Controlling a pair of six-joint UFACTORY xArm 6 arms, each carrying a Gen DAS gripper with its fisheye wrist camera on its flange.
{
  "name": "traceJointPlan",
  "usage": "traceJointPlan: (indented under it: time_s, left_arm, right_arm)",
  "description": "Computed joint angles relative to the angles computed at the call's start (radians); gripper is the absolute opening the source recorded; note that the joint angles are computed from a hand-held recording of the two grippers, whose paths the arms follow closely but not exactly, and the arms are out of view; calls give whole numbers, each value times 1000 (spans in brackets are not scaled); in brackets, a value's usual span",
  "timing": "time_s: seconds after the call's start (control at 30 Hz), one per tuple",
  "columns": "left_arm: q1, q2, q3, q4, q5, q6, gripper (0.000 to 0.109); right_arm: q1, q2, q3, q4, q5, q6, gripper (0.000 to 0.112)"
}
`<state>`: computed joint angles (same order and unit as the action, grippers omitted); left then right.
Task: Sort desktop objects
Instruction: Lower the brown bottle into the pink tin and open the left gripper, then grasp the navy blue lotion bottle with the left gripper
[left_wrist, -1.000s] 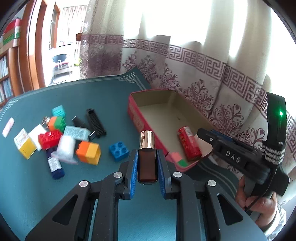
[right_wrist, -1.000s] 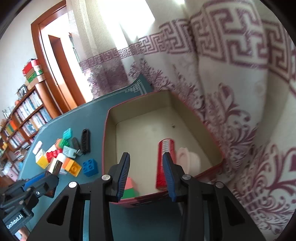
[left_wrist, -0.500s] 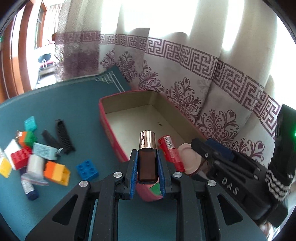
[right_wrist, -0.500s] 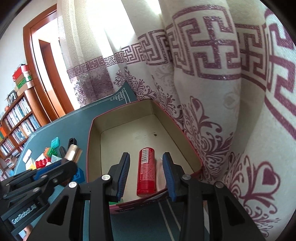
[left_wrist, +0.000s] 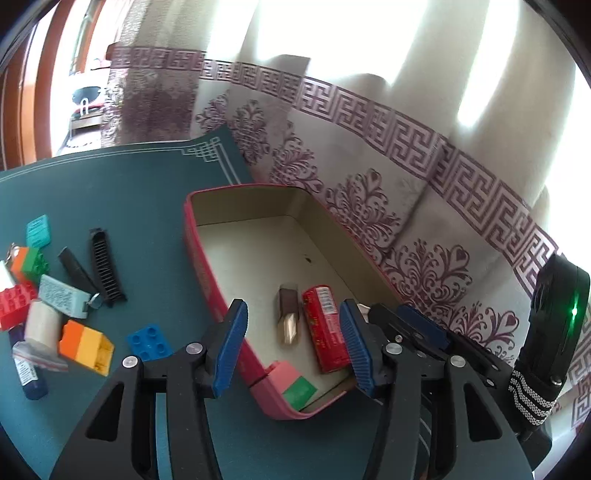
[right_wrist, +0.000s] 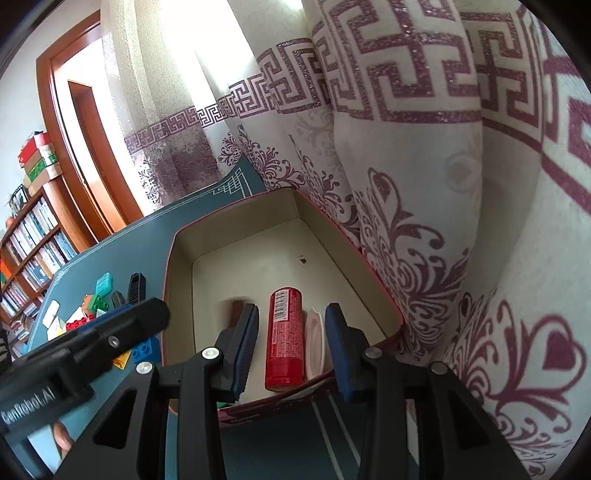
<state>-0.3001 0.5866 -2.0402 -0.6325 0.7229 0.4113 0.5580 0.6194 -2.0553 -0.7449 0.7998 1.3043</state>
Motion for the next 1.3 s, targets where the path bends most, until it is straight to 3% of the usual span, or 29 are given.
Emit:
traceJointPlan:
  time_s: [0.13, 0.27, 0.73, 0.97, 1.3]
  left_arm:
    - [11, -16, 25, 34, -25, -25, 55]
    - [26, -31, 49, 64, -40, -60, 55]
    - [112, -131, 231, 192, -148, -162, 55]
    - [170, -154, 294, 232, -168, -203, 55]
    - [218, -138, 314, 261, -140, -214, 55]
  right_arm:
    - [4, 7, -10, 4, -13, -11, 42]
    - [6, 11, -14, 2, -28, -8, 49]
    - [48, 58, -90, 1, -63, -69, 49]
    - [79, 135, -201, 48, -62, -168, 49]
    - [122, 308, -449, 177, 10, -336, 54]
